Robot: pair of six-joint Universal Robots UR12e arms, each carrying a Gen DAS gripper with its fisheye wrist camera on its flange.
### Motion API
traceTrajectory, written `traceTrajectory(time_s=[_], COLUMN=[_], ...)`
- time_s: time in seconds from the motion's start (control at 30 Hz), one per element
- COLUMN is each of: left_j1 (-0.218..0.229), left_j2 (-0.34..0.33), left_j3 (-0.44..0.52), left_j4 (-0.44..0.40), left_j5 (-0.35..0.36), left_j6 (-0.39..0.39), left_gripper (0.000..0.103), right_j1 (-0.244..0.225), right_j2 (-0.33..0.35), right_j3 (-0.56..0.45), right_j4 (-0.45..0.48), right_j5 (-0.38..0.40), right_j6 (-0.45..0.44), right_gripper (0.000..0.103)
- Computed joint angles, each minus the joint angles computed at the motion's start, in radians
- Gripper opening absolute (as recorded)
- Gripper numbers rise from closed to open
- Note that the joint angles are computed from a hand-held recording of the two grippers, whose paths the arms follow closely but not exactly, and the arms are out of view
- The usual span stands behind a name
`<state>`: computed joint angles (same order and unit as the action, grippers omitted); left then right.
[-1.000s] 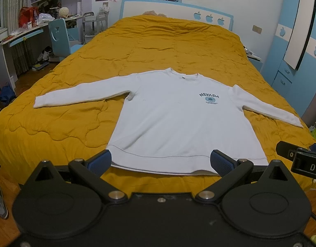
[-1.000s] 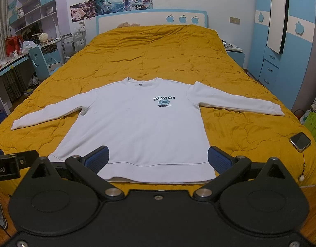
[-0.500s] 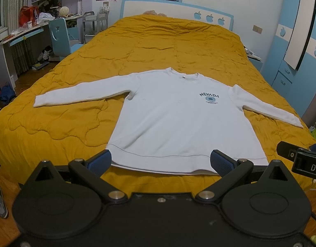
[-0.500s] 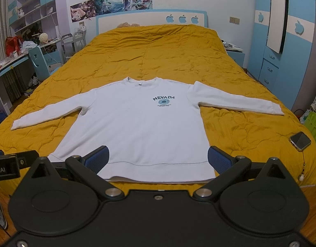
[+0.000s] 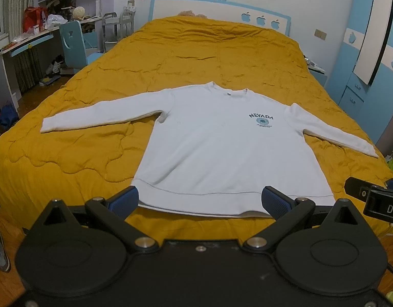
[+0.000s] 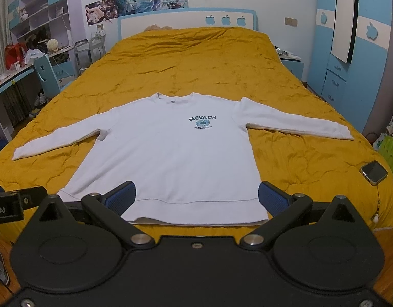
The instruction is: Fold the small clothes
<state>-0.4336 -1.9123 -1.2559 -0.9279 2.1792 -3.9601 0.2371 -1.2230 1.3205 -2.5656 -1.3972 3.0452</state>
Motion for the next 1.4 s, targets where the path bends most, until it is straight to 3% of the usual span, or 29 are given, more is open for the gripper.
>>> traceTrajectory(time_s=[0.17, 0.3, 0.4, 0.47, 0.63, 0.77, 1.0, 1.17, 1.27, 1.4], left_j1=[0.021, 0.051, 0.084, 0.113, 0.198, 0.277, 0.401, 0.482, 0.514, 0.531], left_j2=[0.015, 0.037, 0.062, 0.079, 0.115, 0.124, 0.082, 0.068, 0.057, 0.035], left_j3=[-0.033, -0.081, -0.132, -0.168, -0.262, -0.330, -0.371, -0.389, -0.397, -0.393], left_j4=[0.054, 0.096, 0.152, 0.192, 0.313, 0.415, 0.505, 0.490, 0.496, 0.509], left_j5=[-0.035, -0.040, -0.041, -0.039, -0.023, -0.010, 0.052, -0.030, -0.067, -0.028], left_j6=[-0.005, -0.051, -0.090, -0.127, -0.226, -0.297, -0.398, -0.529, -0.582, -0.590], left_gripper=[0.103, 0.103, 0.103, 0.103, 0.103, 0.103, 0.103, 0.103, 0.103, 0.103], right_j1=[-0.003, 0.004, -0.005, -0.008, 0.009, 0.032, 0.062, 0.072, 0.078, 0.086], right_j2=[0.022, 0.062, 0.105, 0.140, 0.247, 0.341, 0.520, 0.630, 0.693, 0.753], right_j3=[-0.019, -0.061, -0.122, -0.172, -0.323, -0.446, -0.707, -0.899, -1.014, -1.115], right_j4=[-0.008, -0.048, -0.031, -0.013, 0.032, 0.035, 0.125, 0.279, 0.391, 0.461], right_j5=[0.028, 0.013, 0.073, 0.106, 0.092, 0.030, -0.007, 0.011, 0.003, -0.024], right_j6=[0.010, 0.013, 0.060, 0.100, 0.164, 0.155, 0.102, 0.122, 0.120, 0.095], right_gripper=[0.103, 0.103, 0.103, 0.103, 0.103, 0.103, 0.103, 0.103, 0.103, 0.103])
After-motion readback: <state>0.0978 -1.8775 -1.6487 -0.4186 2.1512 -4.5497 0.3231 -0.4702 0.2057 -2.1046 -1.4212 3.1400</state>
